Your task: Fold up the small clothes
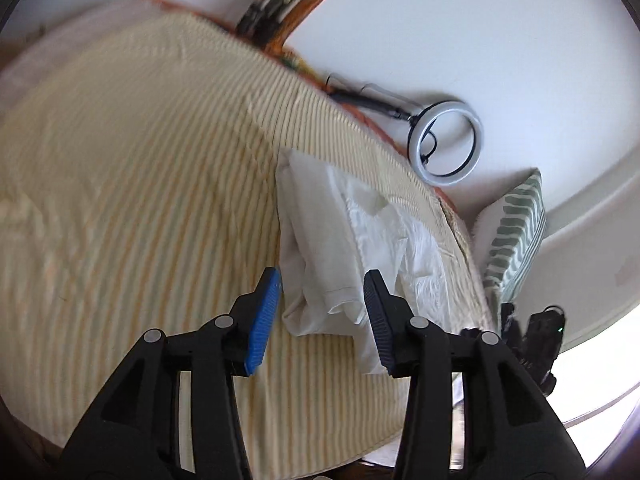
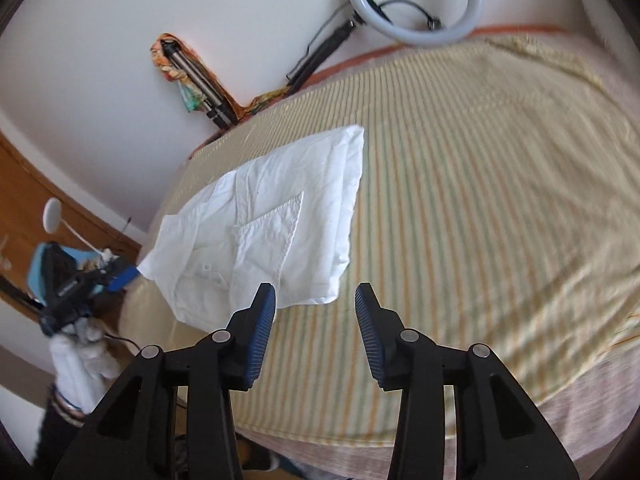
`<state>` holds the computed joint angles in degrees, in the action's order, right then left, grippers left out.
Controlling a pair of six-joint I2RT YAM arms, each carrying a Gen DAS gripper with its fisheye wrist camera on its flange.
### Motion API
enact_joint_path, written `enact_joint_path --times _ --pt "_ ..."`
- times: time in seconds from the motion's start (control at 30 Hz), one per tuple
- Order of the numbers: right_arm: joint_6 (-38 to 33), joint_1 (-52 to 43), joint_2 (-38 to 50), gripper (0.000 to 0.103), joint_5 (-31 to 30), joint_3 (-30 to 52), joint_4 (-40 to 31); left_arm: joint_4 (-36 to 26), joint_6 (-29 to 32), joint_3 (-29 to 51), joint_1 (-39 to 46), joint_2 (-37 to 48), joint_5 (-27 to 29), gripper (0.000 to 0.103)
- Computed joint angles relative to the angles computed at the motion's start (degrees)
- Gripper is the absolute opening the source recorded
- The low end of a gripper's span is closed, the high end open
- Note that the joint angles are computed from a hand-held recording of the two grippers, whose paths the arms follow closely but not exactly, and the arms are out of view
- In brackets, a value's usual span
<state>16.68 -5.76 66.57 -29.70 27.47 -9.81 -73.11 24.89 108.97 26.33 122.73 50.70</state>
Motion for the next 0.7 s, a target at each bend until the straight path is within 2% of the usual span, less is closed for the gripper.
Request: enact_joint_path --times 0.07,0.1,0.13,0.17,0.2,0.23,0.27,0.33,0.37,0.47,0.57,0.7 --pt "2.38 1.29 3.24 0.040 -0.37 0.52 2.03 -4.25 -0.17 3.11 -1.52 4.07 0.31 0.043" --pt "3.30 2.26 4.70 0.040 0.03 0.74 2.96 -3.85 -0.46 2.41 -2.03 4.07 0.30 0.039" --pt "4.06 3.02 6.32 0.040 0.00 1.14 4.11 -2.84 -0.27 1.18 -2.80 3.53 -0.09 0.029" --pt "4.41 3.31 7.54 0.040 -0.36 1.52 5.00 0.01 -0.77 -1.28 -3.77 1.55 -2.07 0.009" --pt "4.68 3.68 8.94 0.030 -1.27 2.06 6.04 3.08 -1.19 -3.93 -4.50 -0.80 -3.56 0.007" --pt "4.79 4.41 9.37 0.014 -1.25 2.60 6.33 5.02 -1.34 -6.08 -4.74 -2.77 -3.67 0.004" --pt "4.33 4.93 9.68 0.003 -0.68 3.55 5.40 6.15 -1.72 -7.73 -4.73 -4.75 -3.49 0.004" --pt "3.66 5.68 7.47 0.002 0.40 4.15 4.39 5.02 -0.79 -8.92 -4.02 -6.92 -1.12 0.004" --pt "3.22 5.30 5.60 0.002 -0.33 4.00 3.74 6.03 0.17 -10.46 -4.00 -8.77 -1.81 0.003" --pt "1.17 2.56 2.08 0.001 -3.73 3.29 2.41 14.31 1.77 -17.56 -5.22 -12.67 -9.56 0.003" --pt "0.62 1.45 7.73 0.001 -3.44 2.67 2.83 21.02 2.07 -23.16 -7.32 -13.12 -16.72 0.003" --pt "-1.26 6.54 11.07 0.001 3.14 3.04 2.62 24.20 2.15 -26.34 -7.68 -15.73 -17.28 0.003"
